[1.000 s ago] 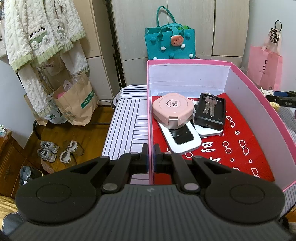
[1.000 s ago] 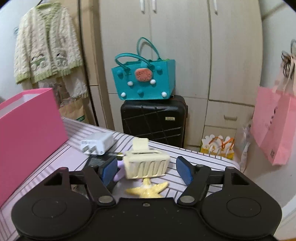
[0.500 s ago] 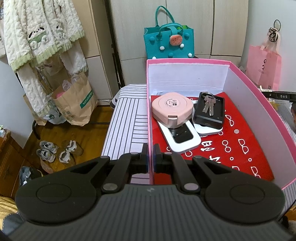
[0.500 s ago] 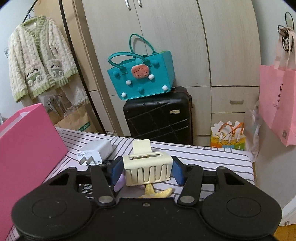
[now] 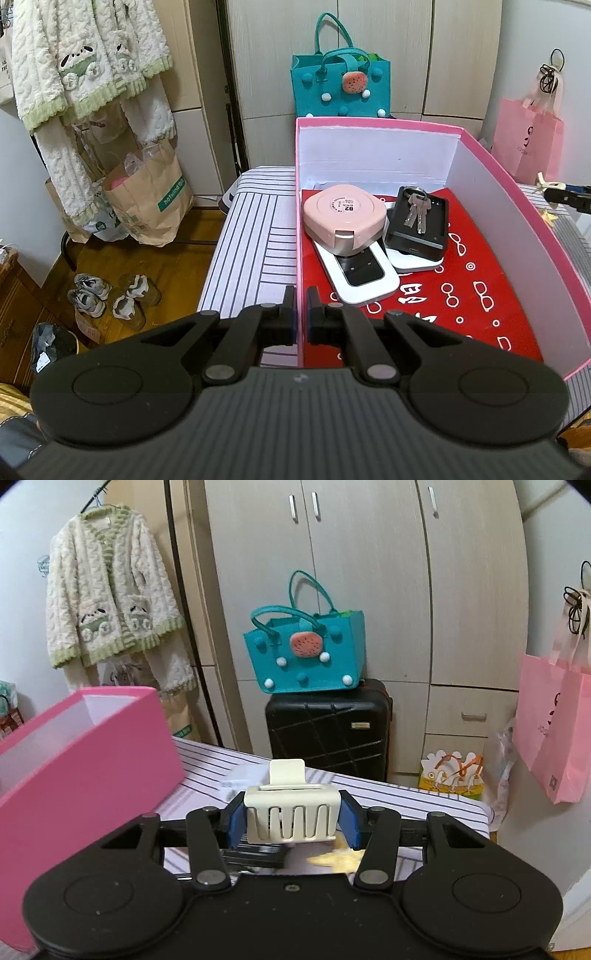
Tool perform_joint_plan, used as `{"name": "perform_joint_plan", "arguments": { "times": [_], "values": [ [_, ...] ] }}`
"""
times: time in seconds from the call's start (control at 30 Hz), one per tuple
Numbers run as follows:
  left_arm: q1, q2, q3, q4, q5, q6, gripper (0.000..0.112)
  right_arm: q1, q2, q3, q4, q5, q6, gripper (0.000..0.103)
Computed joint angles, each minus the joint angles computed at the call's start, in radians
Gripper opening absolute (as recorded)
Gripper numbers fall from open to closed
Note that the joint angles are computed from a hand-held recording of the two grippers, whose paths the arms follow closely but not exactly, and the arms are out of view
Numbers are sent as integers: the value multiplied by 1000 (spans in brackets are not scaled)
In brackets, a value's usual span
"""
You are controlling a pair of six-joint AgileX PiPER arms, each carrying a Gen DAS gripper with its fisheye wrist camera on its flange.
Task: Organize rigid objects
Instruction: 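Carry the hair clip into the box and release it beside the pink case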
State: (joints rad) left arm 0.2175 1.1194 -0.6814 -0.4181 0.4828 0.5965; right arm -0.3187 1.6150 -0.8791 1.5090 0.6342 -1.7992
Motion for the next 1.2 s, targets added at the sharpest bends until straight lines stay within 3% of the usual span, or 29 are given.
{"name": "perform_joint_plan", "arguments": {
  "times": [0.2, 0.37, 0.57, 0.8, 0.9, 1.07, 1.2],
  "values": [
    [46, -2, 11, -115, 14, 127, 3, 18, -132, 51, -74, 61, 137, 56],
    [54, -3, 22, -162, 4, 173, 3, 68, -237, 51, -164, 182, 320, 56],
    [47, -11, 39, -186, -19, 206, 3, 253, -300, 0, -274, 198, 548, 56],
    [62, -14, 42, -222, -10, 256, 3, 548, -135, -242, -622, 181, 1078, 56],
    [85, -14, 44, -263, 6, 295, 4, 636, -41, -336, -715, 167, 1196, 56],
    [116, -3, 36, -314, 35, 352, 4, 692, 126, -496, -794, 227, 1333, 56],
    [138, 2, 37, -353, 49, 407, 5, 739, 176, -550, -878, 212, 1405, 56]
  ]
}}
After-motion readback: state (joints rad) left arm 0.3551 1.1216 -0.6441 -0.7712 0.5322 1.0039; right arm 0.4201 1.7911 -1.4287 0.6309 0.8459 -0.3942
